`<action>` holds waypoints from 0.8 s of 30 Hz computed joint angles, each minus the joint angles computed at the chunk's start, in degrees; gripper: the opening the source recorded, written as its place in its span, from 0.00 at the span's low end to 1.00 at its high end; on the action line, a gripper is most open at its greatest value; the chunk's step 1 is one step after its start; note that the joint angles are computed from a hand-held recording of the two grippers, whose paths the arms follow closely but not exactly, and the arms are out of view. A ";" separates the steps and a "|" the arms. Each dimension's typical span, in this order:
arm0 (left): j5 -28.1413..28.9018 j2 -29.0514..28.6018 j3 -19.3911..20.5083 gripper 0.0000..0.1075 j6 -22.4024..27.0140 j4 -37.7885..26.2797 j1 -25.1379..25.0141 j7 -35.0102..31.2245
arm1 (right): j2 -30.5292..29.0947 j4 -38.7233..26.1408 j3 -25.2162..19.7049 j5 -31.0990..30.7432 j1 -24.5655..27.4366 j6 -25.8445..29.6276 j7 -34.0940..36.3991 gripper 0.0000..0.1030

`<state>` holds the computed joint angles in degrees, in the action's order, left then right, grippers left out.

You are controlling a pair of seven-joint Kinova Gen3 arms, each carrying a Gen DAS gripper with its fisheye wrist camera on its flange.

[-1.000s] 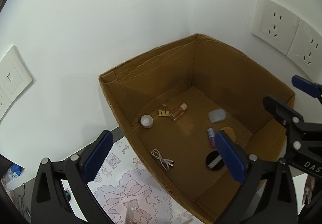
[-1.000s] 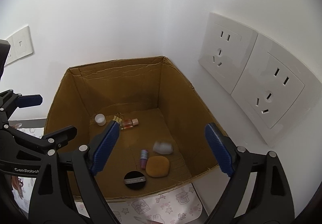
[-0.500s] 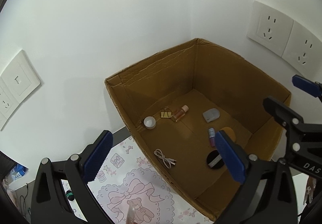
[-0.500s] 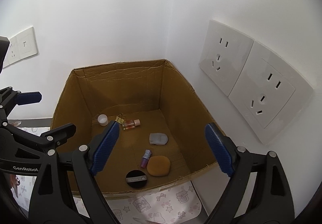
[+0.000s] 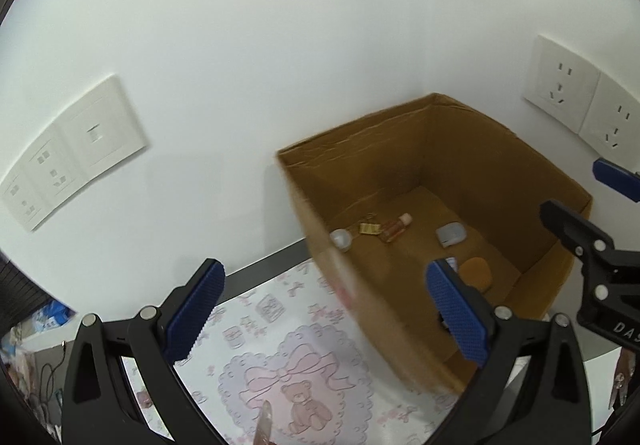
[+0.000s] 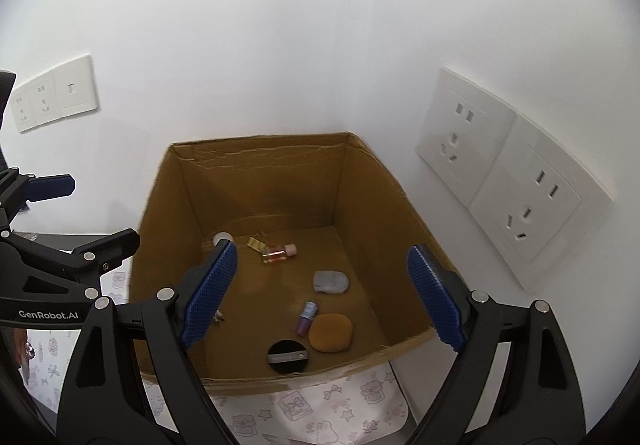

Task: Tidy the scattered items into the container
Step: 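Withdraw both tools from the box back toward the mat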

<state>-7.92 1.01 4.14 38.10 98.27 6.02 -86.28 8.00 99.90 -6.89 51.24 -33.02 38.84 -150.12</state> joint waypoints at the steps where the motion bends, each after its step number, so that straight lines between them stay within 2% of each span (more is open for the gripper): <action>1: 0.18 -0.70 -0.39 0.94 0.01 0.51 -0.37 -0.06 | 0.05 -0.15 -0.21 0.00 -0.21 -0.15 0.04 0.86; 24: 1.11 -16.58 -7.61 0.94 2.40 12.12 -14.17 -2.85 | 3.66 -4.48 -3.20 0.62 -12.66 -2.38 2.63 0.86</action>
<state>-6.81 -15.58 -3.46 40.49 110.40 -8.14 -89.13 11.66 95.42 -10.08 51.86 -45.67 36.46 -147.49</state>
